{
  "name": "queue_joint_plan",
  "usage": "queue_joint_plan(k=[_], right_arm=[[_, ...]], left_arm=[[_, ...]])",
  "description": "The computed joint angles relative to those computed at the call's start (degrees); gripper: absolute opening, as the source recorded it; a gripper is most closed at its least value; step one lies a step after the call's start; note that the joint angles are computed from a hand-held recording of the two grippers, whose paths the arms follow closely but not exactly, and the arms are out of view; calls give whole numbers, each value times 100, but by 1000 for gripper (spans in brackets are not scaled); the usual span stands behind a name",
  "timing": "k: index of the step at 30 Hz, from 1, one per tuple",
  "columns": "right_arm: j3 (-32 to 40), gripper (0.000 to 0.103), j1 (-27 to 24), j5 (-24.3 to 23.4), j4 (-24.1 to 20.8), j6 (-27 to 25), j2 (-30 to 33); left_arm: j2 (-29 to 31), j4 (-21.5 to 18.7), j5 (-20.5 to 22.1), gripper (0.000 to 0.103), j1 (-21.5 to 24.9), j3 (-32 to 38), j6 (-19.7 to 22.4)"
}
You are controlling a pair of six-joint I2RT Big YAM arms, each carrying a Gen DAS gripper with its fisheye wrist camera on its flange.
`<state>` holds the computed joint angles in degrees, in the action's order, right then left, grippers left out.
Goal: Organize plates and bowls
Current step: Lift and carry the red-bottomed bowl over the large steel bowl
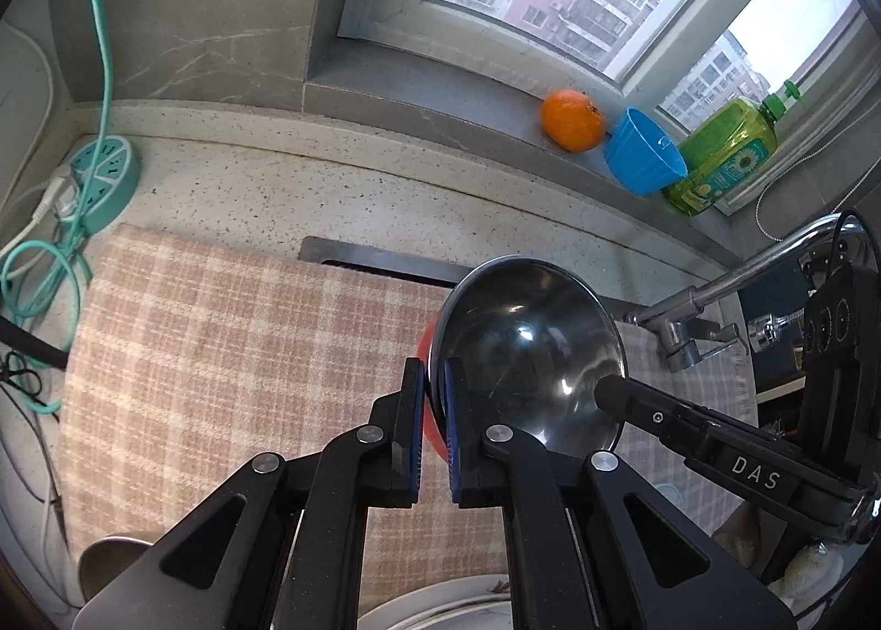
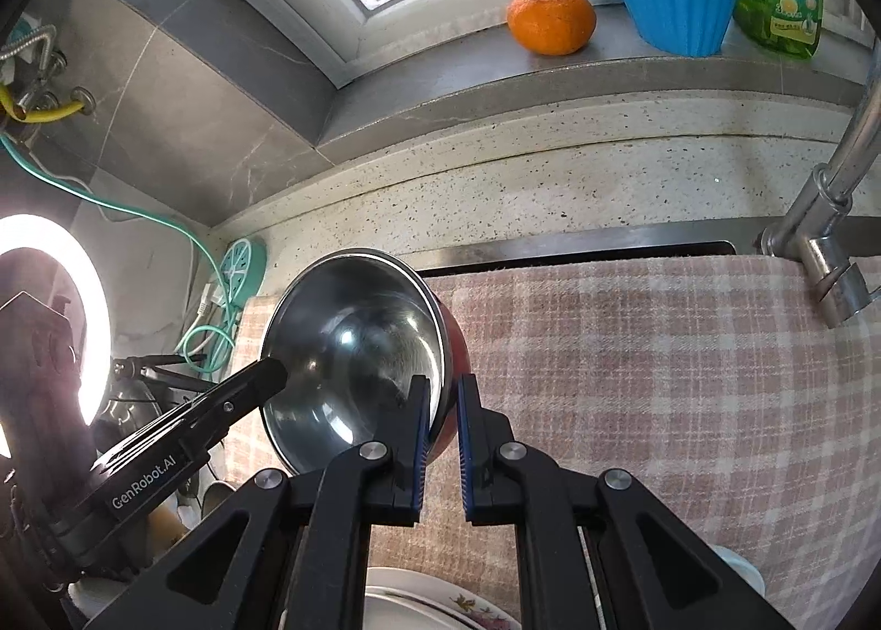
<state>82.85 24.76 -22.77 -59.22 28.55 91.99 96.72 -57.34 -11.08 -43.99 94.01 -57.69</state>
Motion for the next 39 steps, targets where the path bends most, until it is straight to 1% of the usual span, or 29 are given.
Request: queue_joint_plan(k=[3,11,18,26,39], right_arm=[[-61,9,64,-20,-23,19,-139],[-152,9,370,-19,-87,78,-452],[-257,9,686,-50,-118,105,-699],[-260,9,1075,-94,-143,119,-743],[-105,9,1620,-84,-246,23,-648]], left_arm=[[-187,41,-46,5,-54,-180,-107],[-711,28,-346,5,-268,-620,-393],[-1216,-17,-693,6,-511,-1100,-764],[-1686,-211,-1046,6,-784,-1551,-1254],[-2326,-399,-1317,6,-1098,-2250,-2057]])
